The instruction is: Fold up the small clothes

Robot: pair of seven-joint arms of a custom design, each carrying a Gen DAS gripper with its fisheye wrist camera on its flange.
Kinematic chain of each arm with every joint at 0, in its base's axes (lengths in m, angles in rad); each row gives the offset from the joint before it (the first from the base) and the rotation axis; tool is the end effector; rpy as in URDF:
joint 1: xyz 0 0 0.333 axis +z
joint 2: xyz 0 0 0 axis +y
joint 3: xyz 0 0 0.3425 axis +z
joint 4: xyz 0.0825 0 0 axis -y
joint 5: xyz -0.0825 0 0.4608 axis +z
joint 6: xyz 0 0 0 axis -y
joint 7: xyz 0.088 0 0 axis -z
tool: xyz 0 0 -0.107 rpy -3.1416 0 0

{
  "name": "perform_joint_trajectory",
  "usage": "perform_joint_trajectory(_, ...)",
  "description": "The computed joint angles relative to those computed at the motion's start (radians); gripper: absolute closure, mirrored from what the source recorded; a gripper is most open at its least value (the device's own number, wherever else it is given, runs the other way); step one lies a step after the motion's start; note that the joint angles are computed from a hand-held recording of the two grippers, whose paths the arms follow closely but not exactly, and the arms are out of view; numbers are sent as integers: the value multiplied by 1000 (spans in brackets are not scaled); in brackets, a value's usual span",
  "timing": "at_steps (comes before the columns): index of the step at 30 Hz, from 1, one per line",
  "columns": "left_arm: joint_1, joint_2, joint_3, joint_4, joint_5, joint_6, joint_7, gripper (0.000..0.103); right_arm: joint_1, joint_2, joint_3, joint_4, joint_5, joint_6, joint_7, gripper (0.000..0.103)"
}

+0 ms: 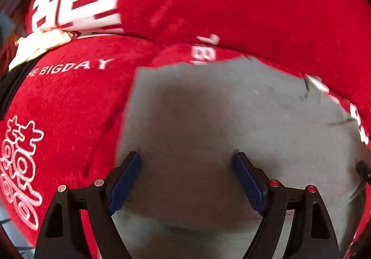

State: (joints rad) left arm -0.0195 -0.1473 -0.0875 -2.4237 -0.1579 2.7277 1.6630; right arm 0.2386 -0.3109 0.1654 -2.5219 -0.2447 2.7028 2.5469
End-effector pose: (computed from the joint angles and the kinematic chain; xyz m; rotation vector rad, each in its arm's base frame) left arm 0.5586 -0.0543 0.3894 -1.9311 2.0736 -0.5457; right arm 0.4752 0.2125 0.4190 -1.5037 2.1986 -0.3425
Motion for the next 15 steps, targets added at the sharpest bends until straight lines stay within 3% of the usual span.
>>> perform_joint_trajectory(2, -8, 7, 31, 17, -93, -48, 73, 17, -2, -12, -3, 7, 3, -82, 0, 71)
perform_joint_trajectory(5, 2, -44, 28, 4, -89, -66, 74, 17, -23, -99, 15, -30, -20, -138, 52, 45)
perform_joint_trajectory(7, -36, -108, 54, -29, -189, -90, 184, 17, -50, -194, 79, -61, -121, -202, 116, 37)
perform_joint_trajectory(8, -50, -139, 61, -49, -216, -105, 223, 17, -29, -233, 91, -75, -143, -238, 89, 34)
perform_joint_trajectory(10, -87, -228, 65, -124, -253, -109, 308, 17, 5, -248, 104, -73, -165, -315, 25, 33)
perform_joint_trajectory(13, -121, -308, 46, -225, -230, -63, 360, 17, 12, -180, 167, -36, -263, -482, 24, 33)
perform_joint_trajectory(15, -99, -309, 10, -254, -165, -41, 312, 17, 26, -162, 130, -46, -270, -433, 57, 33)
